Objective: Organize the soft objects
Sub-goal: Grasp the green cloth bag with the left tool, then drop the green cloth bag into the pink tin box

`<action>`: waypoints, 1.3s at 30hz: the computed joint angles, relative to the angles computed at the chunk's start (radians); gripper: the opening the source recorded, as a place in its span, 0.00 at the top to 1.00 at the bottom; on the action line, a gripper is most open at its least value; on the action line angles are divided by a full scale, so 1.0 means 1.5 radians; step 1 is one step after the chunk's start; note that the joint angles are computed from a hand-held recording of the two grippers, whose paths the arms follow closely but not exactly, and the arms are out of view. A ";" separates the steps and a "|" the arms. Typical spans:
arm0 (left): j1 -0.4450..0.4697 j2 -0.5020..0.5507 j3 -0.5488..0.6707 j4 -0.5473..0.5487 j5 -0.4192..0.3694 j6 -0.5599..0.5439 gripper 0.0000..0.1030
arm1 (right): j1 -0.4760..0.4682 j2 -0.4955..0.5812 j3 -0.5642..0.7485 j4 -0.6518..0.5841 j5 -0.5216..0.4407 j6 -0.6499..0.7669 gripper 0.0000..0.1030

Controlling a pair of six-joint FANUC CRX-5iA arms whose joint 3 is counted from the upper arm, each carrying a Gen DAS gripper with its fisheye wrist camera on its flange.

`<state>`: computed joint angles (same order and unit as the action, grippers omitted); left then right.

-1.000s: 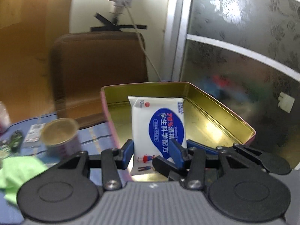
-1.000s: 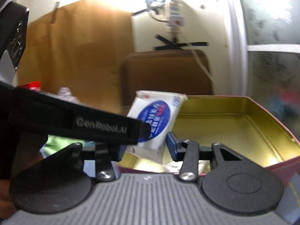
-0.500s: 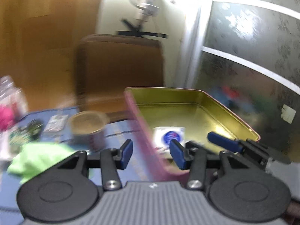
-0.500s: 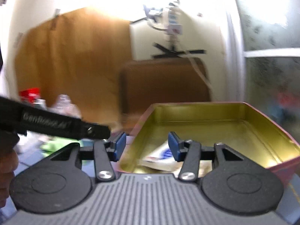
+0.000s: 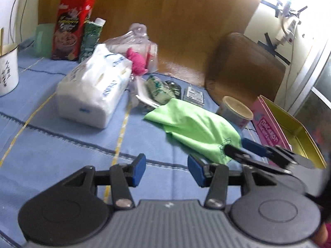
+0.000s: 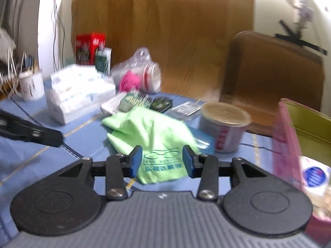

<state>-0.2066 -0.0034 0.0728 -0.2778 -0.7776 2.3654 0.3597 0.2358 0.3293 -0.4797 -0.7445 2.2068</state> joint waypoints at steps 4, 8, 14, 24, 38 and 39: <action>0.006 -0.005 -0.008 0.014 0.013 -0.009 0.56 | 0.016 0.031 0.031 0.026 -0.058 -0.020 0.96; 0.021 -0.014 -0.040 0.076 0.046 -0.062 0.50 | -0.009 -0.024 -0.006 -0.062 -0.099 0.072 0.96; 0.038 -0.004 -0.071 0.204 0.084 -0.181 0.43 | -0.107 -0.089 -0.034 -0.237 -0.273 0.214 0.96; 0.032 0.037 -0.057 0.285 0.052 -0.260 0.95 | -0.112 -0.136 -0.108 -0.250 -0.201 0.261 0.84; -0.029 0.130 0.103 0.332 0.041 -0.398 0.95 | -0.182 -0.155 -0.125 -0.313 -0.111 0.200 0.94; -0.036 0.146 0.127 0.338 0.040 -0.415 0.95 | -0.187 -0.167 -0.138 -0.317 -0.077 0.208 0.94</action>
<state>-0.2606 0.2162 0.2633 0.2294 -0.7171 1.7433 0.0794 -0.0151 0.1227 -0.9558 -0.8599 2.5181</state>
